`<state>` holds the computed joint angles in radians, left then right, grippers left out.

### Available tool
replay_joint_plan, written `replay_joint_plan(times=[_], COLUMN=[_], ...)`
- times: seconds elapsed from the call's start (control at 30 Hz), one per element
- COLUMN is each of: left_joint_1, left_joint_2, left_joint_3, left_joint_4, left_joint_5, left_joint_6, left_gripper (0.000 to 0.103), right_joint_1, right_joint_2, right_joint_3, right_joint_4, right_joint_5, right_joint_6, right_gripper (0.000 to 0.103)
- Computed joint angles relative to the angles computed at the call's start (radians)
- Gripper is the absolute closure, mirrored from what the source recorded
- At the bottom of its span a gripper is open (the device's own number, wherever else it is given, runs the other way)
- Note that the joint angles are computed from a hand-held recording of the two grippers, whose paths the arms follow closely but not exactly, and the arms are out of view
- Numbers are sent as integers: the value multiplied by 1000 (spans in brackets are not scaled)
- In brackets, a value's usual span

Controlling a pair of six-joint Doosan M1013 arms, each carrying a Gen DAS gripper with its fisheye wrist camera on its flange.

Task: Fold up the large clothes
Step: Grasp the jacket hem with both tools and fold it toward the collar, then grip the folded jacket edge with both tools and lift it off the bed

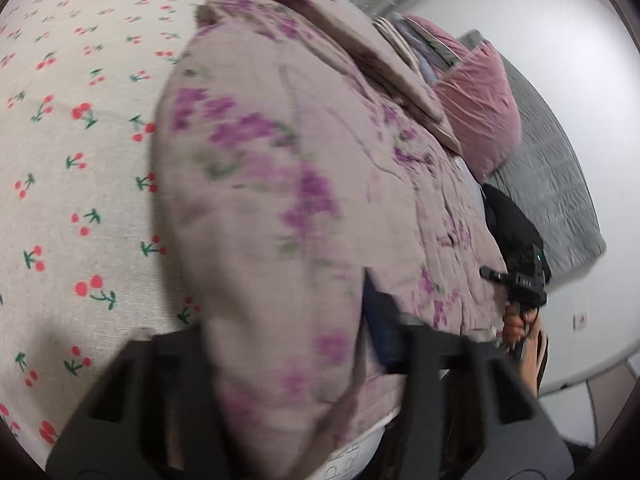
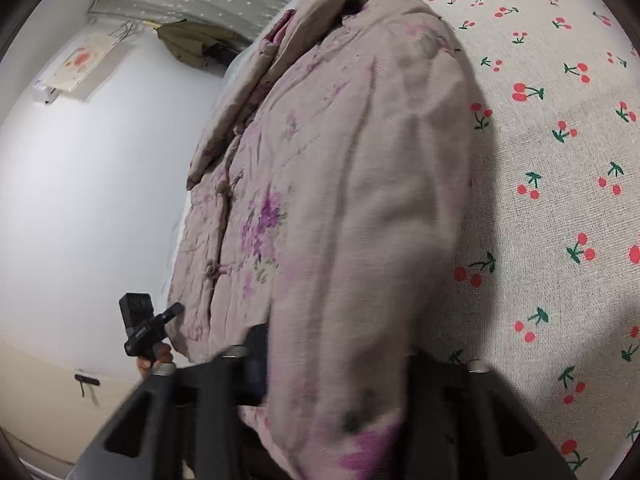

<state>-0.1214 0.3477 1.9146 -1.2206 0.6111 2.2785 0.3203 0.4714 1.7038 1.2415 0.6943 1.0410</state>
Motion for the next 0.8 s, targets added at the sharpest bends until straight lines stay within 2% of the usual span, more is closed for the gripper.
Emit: replay_joint_plan(times=[0.07,0.13,0.2,0.3,0.37,0.57,0.8], left_joint_1=[-8,-28,-40,-54,-66,-81,-88], left_joint_2=[-4,-21,-36,-67,-89,-160,-262], left_joint_3=[2,9,17,37,34,35,89], left_joint_4=[-22,-54,-123,-314,-370,-435,-509], left_joint_5=[-22,-71,-96,-122,-140,-184,-146], left_joint_6=[-7,34,113,309,412,509,640], left_gripper=[72,74,76,78,78,80,80], right_joint_1=[13,28,39,44,40,36,11], right_joint_2=[-13,-29,-44,-66,-80,-134,-240], right_joint_3=[1,6,18,41,57,102,210], right_joint_4=[-2,40,154,326,456,694,828], right_joint_5=[-45,-85,-114,-139,-128,-106,-39], right_joint_6=[-37,-120,-241,-408,-523,-764,-876], right_gripper=[78,80,81,83,84,84,85])
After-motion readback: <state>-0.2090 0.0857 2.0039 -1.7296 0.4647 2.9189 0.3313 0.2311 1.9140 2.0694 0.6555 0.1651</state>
